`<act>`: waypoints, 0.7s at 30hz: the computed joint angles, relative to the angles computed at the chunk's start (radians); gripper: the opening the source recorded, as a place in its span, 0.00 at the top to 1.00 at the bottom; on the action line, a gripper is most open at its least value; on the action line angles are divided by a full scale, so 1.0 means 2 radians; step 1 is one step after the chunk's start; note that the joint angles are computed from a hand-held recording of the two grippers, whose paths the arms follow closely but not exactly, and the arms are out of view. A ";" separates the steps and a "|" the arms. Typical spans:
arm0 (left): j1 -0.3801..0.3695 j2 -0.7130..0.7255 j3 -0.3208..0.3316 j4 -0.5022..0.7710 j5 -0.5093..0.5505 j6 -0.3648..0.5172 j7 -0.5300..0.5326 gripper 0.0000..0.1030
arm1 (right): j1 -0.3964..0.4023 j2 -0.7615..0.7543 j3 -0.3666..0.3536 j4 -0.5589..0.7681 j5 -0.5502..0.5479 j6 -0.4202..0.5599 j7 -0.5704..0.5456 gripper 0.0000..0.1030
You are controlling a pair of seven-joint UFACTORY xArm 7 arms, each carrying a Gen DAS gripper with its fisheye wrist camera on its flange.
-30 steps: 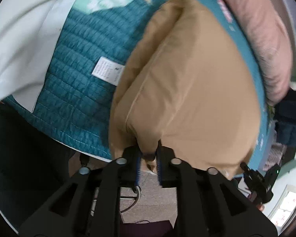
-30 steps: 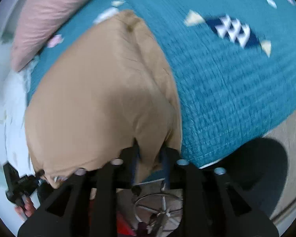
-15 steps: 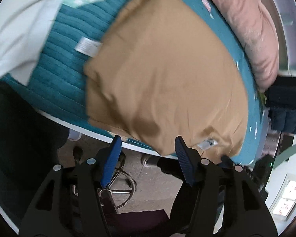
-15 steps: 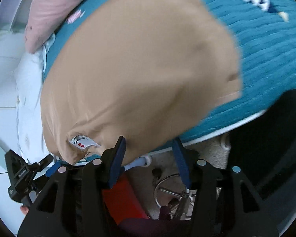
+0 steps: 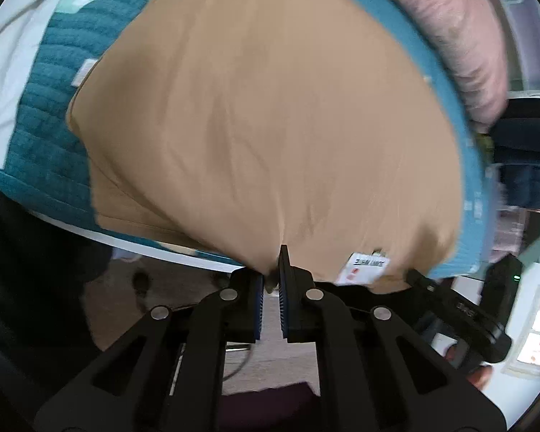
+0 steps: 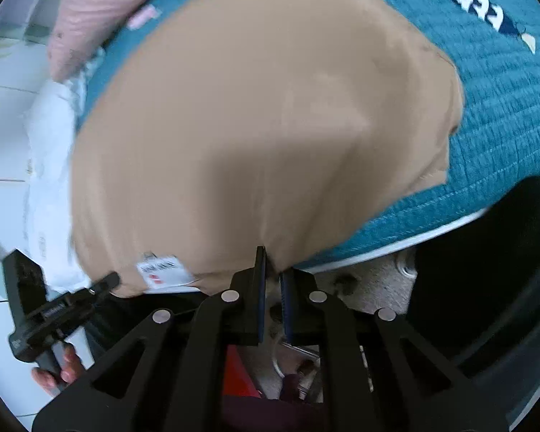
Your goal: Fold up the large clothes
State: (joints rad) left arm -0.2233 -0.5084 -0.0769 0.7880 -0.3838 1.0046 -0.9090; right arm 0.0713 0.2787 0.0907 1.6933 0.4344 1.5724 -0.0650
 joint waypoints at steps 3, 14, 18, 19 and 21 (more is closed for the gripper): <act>0.000 0.002 0.003 0.003 0.000 0.030 -0.003 0.74 | 0.003 -0.003 -0.001 0.000 -0.022 0.009 -0.004 0.84; 0.016 -0.003 -0.023 0.116 0.110 0.128 0.018 0.49 | -0.014 -0.001 0.002 0.112 0.011 0.015 -0.074 0.84; 0.014 0.052 -0.026 0.168 0.115 0.102 0.043 0.66 | 0.016 0.026 0.019 0.149 -0.002 0.016 -0.074 0.86; 0.012 0.073 -0.025 0.181 0.111 0.090 0.052 0.69 | 0.023 0.034 0.023 0.155 -0.003 0.021 -0.074 0.87; 0.007 0.099 -0.023 0.191 0.103 0.073 0.066 0.90 | 0.037 0.039 0.027 0.152 -0.010 0.022 -0.067 0.87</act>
